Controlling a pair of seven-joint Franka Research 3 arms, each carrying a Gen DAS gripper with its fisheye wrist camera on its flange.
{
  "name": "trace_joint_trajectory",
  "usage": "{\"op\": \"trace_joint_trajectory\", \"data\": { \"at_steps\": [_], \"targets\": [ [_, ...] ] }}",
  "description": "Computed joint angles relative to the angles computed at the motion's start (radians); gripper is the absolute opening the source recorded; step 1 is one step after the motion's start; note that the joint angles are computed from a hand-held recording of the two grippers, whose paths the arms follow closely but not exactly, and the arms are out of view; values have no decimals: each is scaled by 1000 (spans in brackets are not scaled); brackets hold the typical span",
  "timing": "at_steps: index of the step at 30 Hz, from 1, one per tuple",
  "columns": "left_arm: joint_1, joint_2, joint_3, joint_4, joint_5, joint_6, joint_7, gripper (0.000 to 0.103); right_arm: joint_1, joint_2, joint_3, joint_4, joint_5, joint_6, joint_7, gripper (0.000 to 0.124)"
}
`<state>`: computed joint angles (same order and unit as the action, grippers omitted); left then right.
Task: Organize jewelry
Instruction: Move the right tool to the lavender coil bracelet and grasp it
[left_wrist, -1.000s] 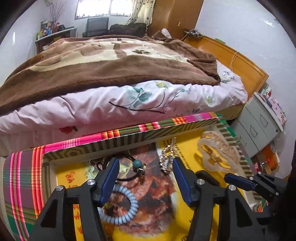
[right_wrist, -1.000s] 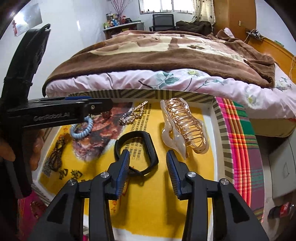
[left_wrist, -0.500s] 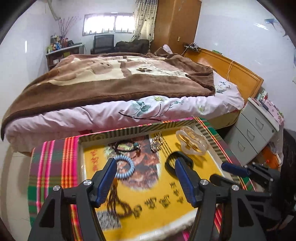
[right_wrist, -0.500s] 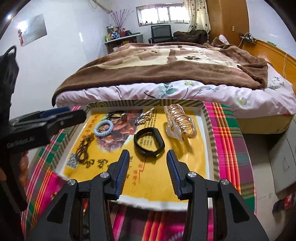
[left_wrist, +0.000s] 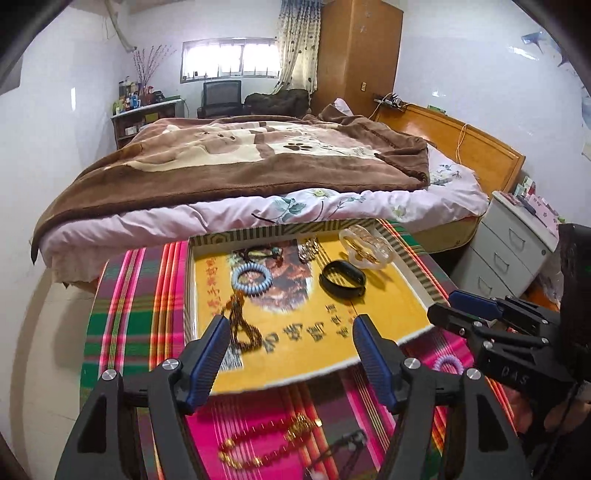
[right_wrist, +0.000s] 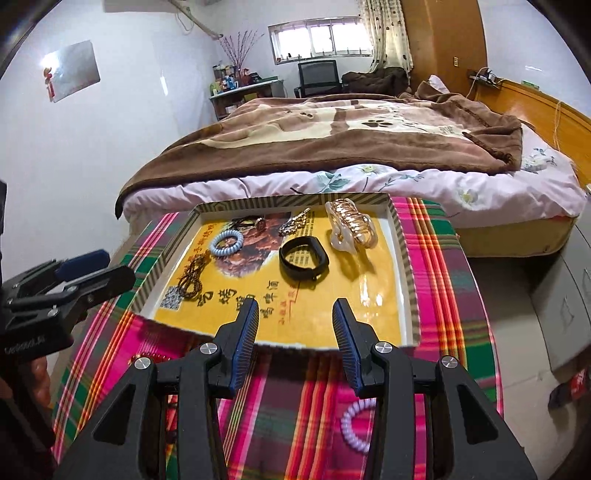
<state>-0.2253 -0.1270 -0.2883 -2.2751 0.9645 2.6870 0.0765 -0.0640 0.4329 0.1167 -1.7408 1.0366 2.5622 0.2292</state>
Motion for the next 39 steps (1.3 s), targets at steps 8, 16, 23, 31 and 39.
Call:
{"op": "trace_joint_trajectory", "data": {
  "at_steps": [8, 16, 23, 31, 39],
  "targets": [
    [-30, -75, -52, -75, 35, -72, -113, 71, -18, -55, -14, -93, 59, 2, -82, 43],
    [-18, -206, -87, -248, 71, -38, -290, 78, -25, -34, -50, -118, 76, 69, -114, 43],
    [-1, -259, -88, -365, 10, 4, -340, 78, -42, 31, -48, -89, -19, 146, -33, 44],
    [29, -276, -102, -405, -11, 31, -363, 78, -54, 96, -27, -41, -178, 167, 74, 44],
    [51, -247, -100, -401, -10, 65, -352, 78, -70, 106, 22, -49, -204, 216, 41, 44]
  ]
}}
